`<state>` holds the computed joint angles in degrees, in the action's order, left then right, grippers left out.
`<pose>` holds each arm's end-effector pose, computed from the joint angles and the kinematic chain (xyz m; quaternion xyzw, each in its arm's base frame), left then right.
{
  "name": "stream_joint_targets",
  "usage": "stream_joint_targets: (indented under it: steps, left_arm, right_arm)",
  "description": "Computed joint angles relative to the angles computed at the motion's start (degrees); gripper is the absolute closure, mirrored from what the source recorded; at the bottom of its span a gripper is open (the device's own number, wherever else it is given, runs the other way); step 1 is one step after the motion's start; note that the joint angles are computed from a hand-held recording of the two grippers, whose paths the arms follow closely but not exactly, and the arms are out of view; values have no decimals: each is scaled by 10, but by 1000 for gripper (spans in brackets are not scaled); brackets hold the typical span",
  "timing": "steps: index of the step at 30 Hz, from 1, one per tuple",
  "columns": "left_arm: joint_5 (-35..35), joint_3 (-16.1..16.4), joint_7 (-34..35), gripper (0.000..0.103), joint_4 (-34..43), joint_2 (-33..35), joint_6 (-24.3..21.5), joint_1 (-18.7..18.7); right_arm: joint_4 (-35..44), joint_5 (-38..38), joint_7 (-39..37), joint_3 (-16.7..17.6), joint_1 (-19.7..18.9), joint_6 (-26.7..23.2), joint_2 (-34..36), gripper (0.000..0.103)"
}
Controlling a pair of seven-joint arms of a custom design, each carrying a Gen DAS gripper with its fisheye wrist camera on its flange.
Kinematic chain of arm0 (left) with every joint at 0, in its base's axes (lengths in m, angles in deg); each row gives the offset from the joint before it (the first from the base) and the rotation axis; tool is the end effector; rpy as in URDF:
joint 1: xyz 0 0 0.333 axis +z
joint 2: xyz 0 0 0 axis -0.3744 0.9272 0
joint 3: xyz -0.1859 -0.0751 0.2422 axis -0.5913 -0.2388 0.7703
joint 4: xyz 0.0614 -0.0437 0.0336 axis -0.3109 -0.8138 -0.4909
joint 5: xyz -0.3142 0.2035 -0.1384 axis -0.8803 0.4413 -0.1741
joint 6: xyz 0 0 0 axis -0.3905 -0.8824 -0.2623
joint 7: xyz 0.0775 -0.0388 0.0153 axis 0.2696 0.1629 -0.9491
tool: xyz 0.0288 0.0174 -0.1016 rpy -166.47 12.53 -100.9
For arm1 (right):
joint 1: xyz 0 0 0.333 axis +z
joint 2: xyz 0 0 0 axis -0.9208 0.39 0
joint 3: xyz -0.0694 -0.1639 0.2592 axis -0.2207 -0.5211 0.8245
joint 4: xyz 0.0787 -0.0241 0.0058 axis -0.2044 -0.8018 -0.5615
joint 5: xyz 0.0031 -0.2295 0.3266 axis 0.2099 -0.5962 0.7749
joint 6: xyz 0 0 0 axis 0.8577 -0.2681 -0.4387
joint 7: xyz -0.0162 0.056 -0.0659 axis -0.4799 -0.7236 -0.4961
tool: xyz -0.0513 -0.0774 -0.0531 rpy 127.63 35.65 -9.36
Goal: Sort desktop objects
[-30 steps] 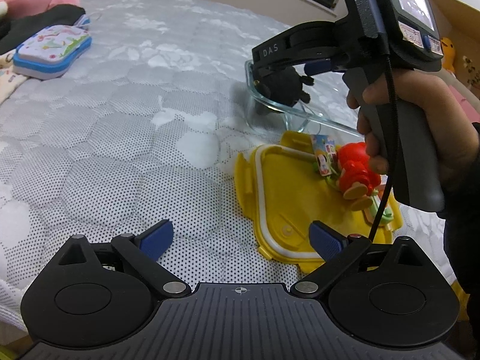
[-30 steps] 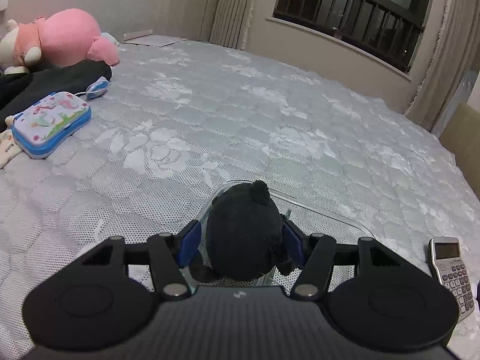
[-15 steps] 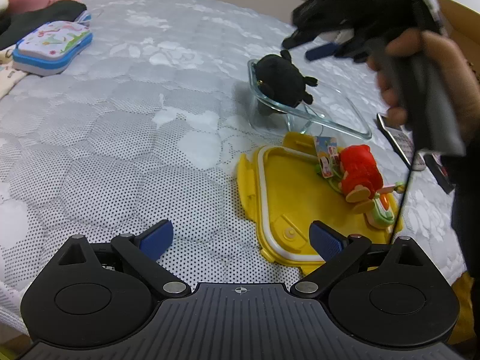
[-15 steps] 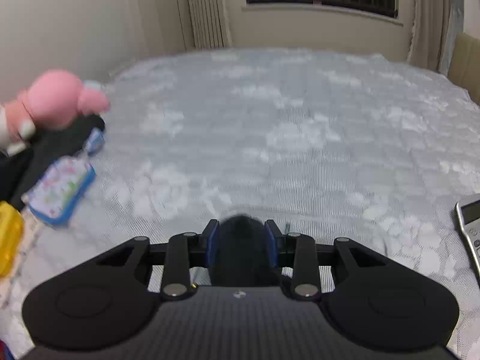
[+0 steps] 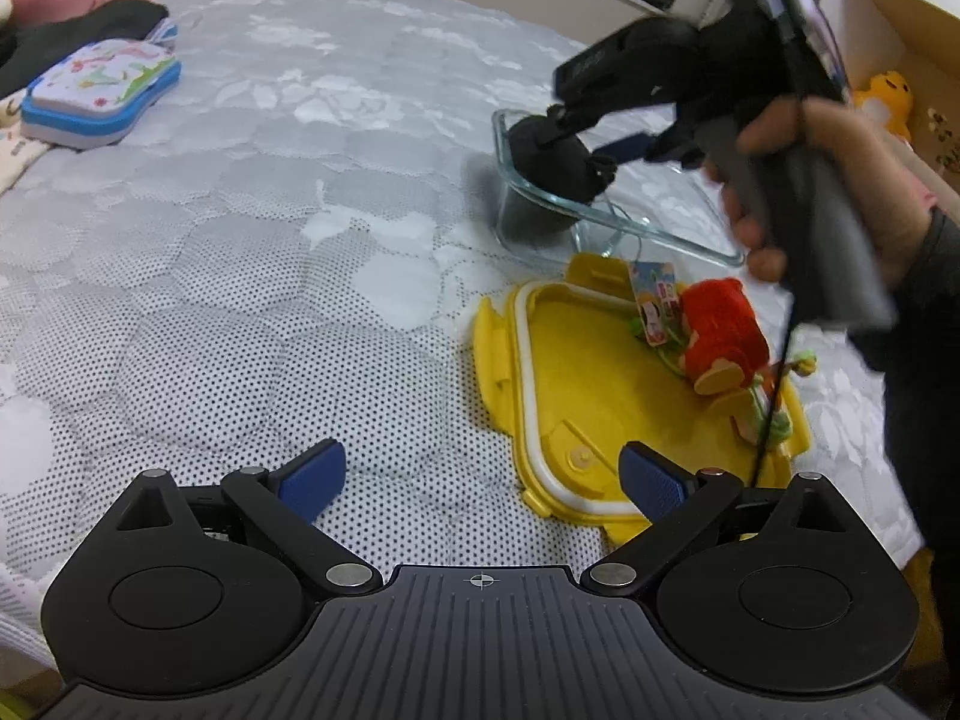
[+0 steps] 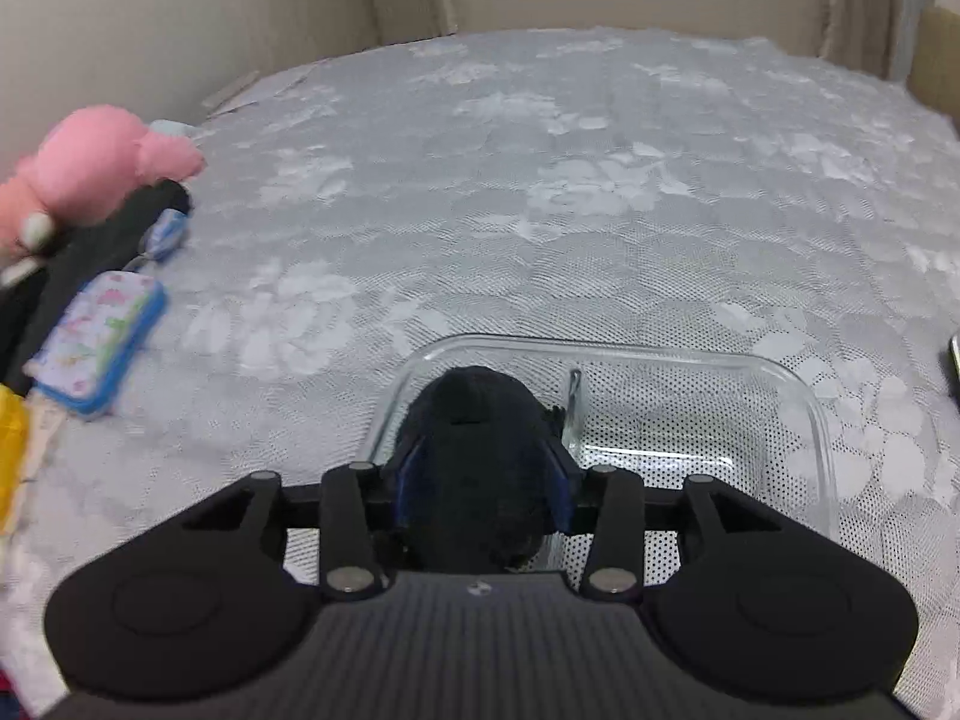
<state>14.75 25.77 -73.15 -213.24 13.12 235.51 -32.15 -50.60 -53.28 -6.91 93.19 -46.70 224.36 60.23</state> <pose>0.3701 -0.2813 0.5085 -0.8083 0.4616 -0.2981 0.2116 0.6524 0.3551 0.5505 -0.8345 0.4214 -0.0462 0.3521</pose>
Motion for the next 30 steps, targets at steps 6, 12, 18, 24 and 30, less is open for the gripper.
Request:
stream_joint_targets:
  steps: [6, 12, 18, 24, 30]
  left_arm:
    - [-3, 0, -23, 3, -5, -9, 8, 7]
    - [1, 0, -7, 3, 32, 21, 1, 7]
    - [3, 17, 38, 3, 126, 107, 2, -1]
    - [-6, 47, 152, 3, 325, 273, -94, -45]
    - [23, 82, 177, 3, 458, 379, -208, -105]
  right_arm:
    - [-98, 90, -119, 8, -56, 18, -94, 70]
    - [-239, 228, -222, -29, -97, -4, -203, 65]
    - [-393, 370, -351, -71, -80, 137, -291, 46]
    - [-445, 488, -398, -116, -80, 103, -316, 40]
    - [-460, 533, -421, -134, -103, 46, -317, 33]
